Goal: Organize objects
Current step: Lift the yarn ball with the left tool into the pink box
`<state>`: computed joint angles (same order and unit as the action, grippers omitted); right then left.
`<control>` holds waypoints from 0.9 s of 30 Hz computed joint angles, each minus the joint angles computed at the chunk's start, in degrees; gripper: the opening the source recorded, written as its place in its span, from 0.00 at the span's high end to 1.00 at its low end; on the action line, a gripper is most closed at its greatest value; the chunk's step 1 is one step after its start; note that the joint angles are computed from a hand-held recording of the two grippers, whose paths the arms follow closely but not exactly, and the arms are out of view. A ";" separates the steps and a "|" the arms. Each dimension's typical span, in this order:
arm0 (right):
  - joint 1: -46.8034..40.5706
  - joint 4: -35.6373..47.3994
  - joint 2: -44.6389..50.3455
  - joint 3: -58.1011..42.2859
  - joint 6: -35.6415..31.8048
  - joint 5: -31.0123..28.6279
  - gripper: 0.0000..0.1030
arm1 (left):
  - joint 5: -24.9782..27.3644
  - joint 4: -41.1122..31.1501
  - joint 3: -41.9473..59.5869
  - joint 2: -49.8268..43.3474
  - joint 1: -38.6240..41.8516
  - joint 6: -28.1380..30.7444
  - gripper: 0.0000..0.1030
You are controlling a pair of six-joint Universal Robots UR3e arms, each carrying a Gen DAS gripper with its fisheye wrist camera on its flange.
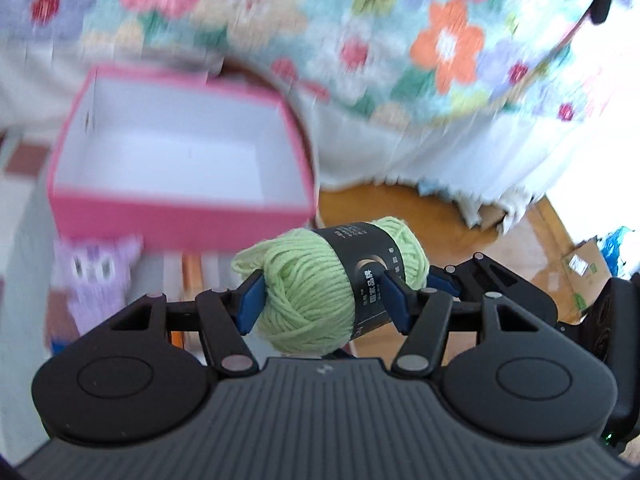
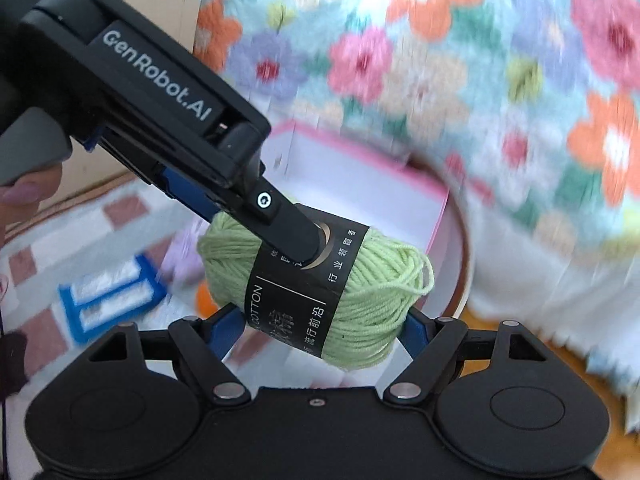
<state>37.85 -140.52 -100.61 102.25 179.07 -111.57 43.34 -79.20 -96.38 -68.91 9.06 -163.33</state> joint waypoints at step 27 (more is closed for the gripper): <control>-21.09 13.14 44.38 -46.69 1.53 20.13 0.20 | 13.21 -7.93 78.17 -72.64 -8.92 -13.25 0.37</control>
